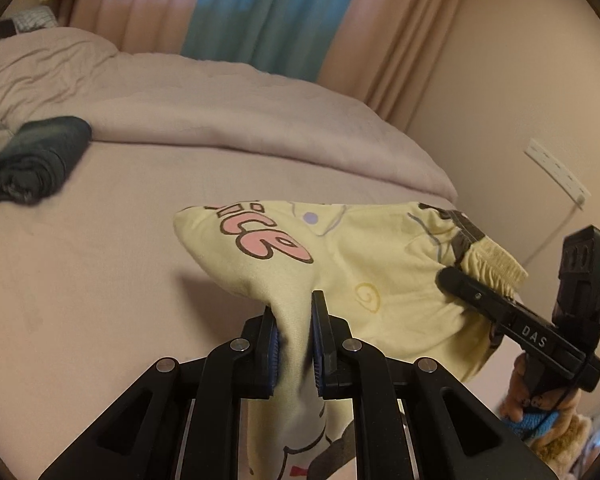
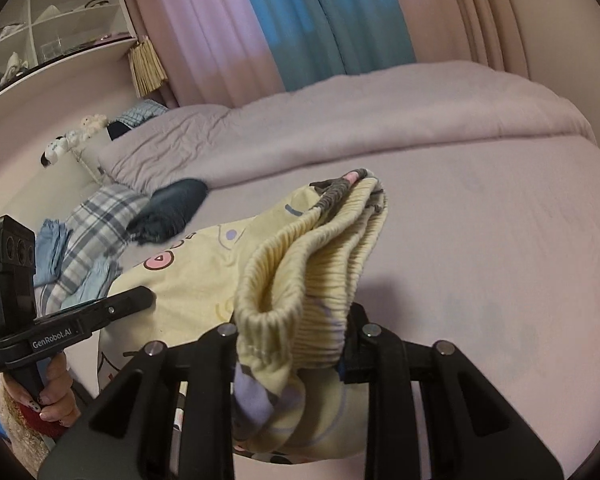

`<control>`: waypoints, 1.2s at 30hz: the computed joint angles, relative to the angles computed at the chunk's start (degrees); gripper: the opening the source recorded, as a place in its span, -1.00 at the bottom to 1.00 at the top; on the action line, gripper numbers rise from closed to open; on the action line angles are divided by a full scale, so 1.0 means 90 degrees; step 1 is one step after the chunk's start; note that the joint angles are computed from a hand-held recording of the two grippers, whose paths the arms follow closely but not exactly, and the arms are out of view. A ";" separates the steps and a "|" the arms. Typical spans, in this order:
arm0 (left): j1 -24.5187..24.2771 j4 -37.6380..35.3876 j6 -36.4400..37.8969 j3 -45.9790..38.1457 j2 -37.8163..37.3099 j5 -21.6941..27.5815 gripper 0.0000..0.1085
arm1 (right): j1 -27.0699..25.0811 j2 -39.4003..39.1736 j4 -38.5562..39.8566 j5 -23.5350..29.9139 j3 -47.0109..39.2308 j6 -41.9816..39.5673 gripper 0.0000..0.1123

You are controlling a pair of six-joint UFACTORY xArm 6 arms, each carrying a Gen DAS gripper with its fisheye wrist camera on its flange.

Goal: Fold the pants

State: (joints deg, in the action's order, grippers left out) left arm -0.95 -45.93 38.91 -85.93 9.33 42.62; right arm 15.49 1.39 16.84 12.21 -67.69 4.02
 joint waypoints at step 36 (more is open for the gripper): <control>0.0418 0.2744 -0.2062 0.0394 0.0881 -0.0240 -0.23 | -0.0360 0.1783 -0.2736 0.1611 -0.1197 0.2553 0.30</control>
State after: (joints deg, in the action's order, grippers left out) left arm 2.82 -21.24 20.35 -82.38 17.26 40.46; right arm 12.25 17.44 -7.78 26.71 -78.46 27.01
